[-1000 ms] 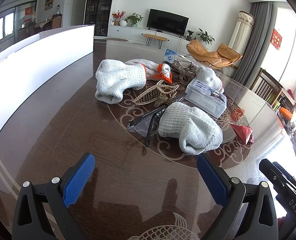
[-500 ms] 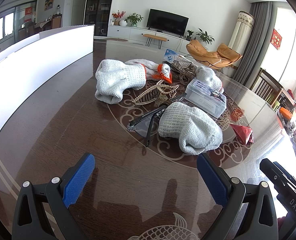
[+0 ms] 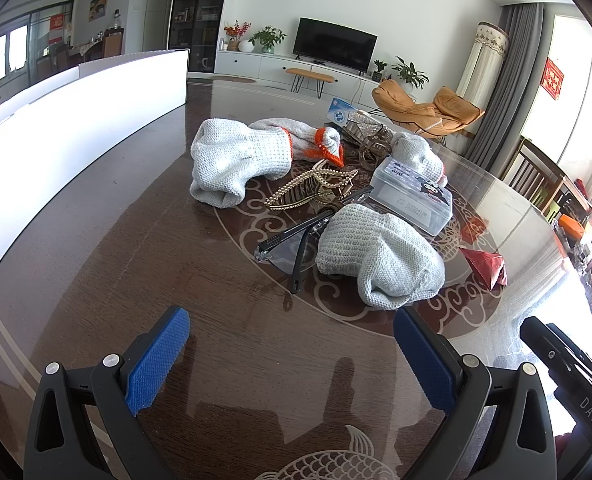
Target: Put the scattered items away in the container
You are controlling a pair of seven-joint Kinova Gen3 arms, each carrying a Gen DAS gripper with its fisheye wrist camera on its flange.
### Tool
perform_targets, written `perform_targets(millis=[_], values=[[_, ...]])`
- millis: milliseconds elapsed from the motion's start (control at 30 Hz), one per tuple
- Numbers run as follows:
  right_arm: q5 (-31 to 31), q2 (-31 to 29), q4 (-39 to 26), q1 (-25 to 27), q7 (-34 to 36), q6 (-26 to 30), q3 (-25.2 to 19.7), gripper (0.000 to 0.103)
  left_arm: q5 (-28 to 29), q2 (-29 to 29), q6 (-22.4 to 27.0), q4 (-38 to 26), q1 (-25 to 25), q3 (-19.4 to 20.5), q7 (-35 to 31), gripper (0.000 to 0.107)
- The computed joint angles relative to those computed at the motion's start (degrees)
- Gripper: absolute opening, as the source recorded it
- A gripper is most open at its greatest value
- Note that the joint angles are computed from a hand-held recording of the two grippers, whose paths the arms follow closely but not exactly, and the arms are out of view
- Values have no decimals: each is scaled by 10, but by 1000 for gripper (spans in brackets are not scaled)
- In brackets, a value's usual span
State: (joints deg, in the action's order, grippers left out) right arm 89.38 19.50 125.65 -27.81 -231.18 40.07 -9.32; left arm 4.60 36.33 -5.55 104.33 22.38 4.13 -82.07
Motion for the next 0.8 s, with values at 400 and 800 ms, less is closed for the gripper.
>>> perform_targets(millis=[400, 800], values=[[3, -2, 3, 1, -3, 0, -1, 71, -2, 0, 0, 0, -1, 1, 1, 103], [5, -2, 4, 2, -7, 1, -3, 71, -3, 0, 0, -1, -2, 2, 1, 103]])
